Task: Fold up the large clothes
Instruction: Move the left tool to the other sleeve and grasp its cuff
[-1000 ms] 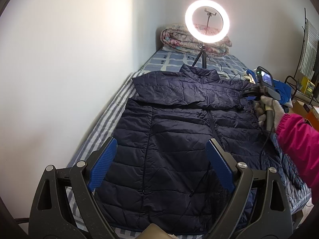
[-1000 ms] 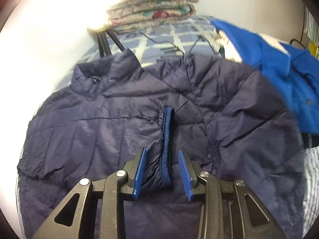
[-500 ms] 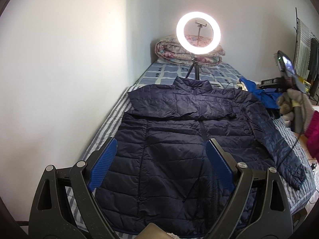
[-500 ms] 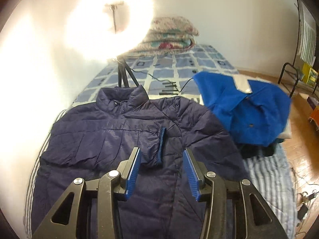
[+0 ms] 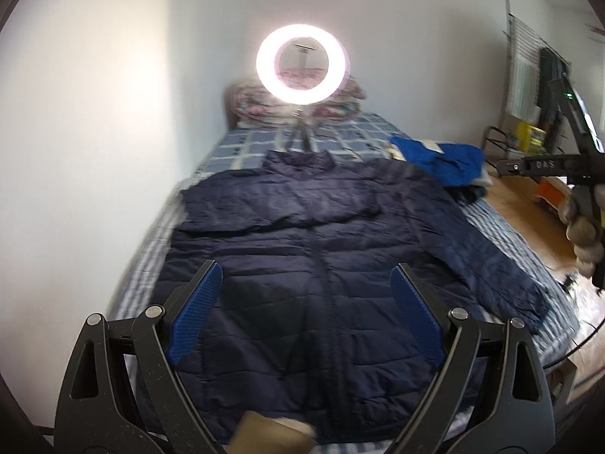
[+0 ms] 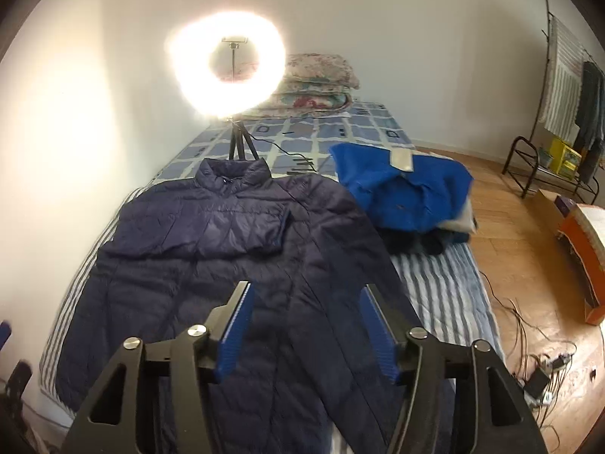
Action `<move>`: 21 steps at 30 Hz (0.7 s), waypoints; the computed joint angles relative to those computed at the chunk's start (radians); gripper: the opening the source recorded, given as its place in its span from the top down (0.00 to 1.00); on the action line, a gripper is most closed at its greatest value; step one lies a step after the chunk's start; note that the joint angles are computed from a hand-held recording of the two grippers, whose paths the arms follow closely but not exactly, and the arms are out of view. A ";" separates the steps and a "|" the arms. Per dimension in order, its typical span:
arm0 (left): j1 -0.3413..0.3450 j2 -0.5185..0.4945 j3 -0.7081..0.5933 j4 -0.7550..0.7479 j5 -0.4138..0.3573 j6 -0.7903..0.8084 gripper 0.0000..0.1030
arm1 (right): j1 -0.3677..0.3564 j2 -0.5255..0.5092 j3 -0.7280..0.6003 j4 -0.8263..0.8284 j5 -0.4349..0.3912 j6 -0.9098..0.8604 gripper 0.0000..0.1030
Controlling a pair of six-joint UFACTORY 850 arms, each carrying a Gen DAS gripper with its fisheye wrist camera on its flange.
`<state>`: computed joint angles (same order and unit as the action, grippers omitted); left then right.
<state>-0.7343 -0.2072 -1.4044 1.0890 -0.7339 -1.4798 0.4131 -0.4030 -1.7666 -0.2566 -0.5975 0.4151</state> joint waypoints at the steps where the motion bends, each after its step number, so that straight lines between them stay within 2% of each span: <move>1: -0.003 -0.009 -0.012 -0.015 0.013 0.022 0.10 | 0.000 0.036 0.049 -0.033 0.012 0.032 0.37; 5: -0.012 -0.065 -0.088 -0.089 0.077 0.137 0.10 | -0.006 0.147 0.195 -0.182 0.035 0.181 0.25; 8: -0.020 -0.119 -0.153 -0.162 0.146 0.268 0.10 | -0.025 0.196 0.258 -0.227 0.042 0.227 0.16; 11: -0.038 -0.185 -0.224 -0.235 0.164 0.381 0.10 | -0.055 0.233 0.304 -0.235 0.056 0.274 0.16; 16: -0.065 -0.333 -0.376 -0.508 0.207 0.670 0.10 | -0.113 0.260 0.346 -0.230 0.080 0.342 0.11; 19: -0.089 -0.426 -0.474 -0.653 0.207 0.843 0.21 | -0.124 0.261 0.353 -0.364 0.038 0.444 0.10; 21: -0.099 -0.487 -0.543 -0.763 0.196 0.950 0.24 | -0.142 0.263 0.357 -0.350 0.038 0.434 0.09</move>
